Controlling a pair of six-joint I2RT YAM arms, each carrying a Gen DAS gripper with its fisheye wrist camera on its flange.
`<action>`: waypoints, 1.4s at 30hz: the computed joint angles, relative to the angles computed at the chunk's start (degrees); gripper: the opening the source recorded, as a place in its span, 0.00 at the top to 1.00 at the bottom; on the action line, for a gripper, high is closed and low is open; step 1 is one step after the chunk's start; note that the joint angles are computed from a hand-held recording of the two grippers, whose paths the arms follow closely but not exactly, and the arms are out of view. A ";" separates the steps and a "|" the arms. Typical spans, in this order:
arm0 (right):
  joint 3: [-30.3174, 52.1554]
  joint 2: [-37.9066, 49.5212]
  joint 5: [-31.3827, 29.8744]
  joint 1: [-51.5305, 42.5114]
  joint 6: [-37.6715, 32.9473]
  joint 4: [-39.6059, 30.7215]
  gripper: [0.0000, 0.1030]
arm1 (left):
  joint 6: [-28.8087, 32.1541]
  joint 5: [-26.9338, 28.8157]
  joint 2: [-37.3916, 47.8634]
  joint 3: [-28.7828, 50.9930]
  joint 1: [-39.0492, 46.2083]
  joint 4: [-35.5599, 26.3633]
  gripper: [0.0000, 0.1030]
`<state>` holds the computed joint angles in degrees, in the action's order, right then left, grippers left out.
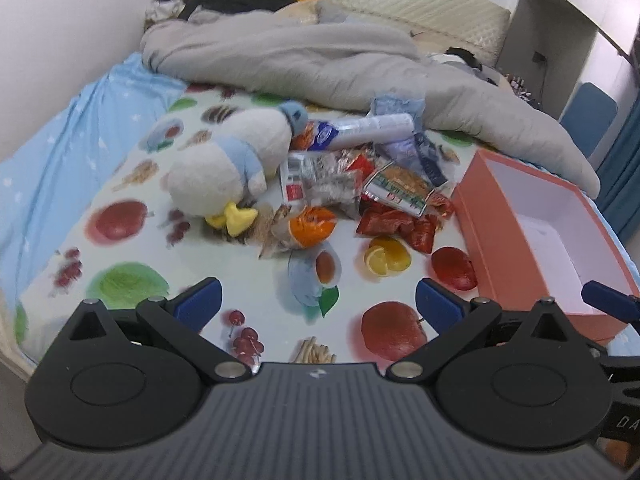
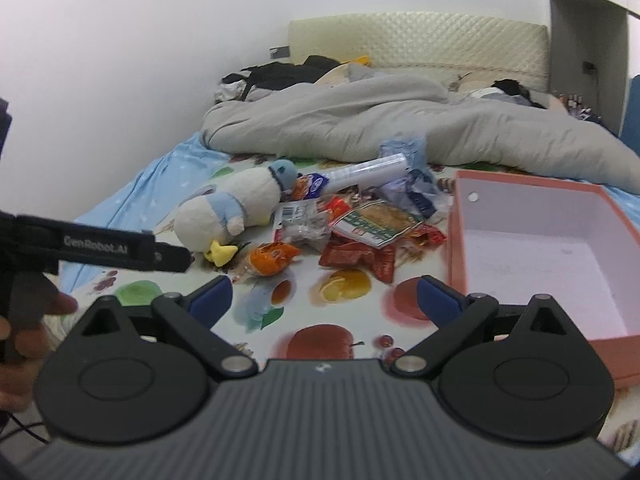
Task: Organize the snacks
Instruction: 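Move both tools down toward the snack pile beside the pink box, then grasp the orange-and-white snack bag with the left tool while the right tool grasps the red wrapped bar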
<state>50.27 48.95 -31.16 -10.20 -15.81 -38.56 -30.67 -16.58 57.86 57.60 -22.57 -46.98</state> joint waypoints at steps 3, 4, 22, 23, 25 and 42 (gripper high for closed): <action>-0.91 2.52 2.64 3.18 0.30 3.59 0.03 | 0.86 3.79 1.71 -3.80 3.68 5.22 0.00; -1.09 3.59 3.56 4.12 0.56 4.73 0.05 | 1.40 5.00 2.57 -4.73 5.00 6.94 0.00; -0.75 27.98 22.19 16.78 1.13 25.73 0.21 | 9.07 19.54 26.42 -4.13 19.41 30.56 0.00; -0.10 29.46 23.04 17.24 1.44 26.18 0.21 | 9.23 19.77 27.83 -3.57 19.75 31.09 0.00; 0.68 32.08 24.33 17.72 1.74 27.83 0.21 | 9.77 19.55 30.71 -2.27 20.12 32.29 0.00; 9.98 53.97 32.29 19.18 -1.36 38.42 0.22 | 12.34 21.68 45.86 5.82 21.37 39.86 0.00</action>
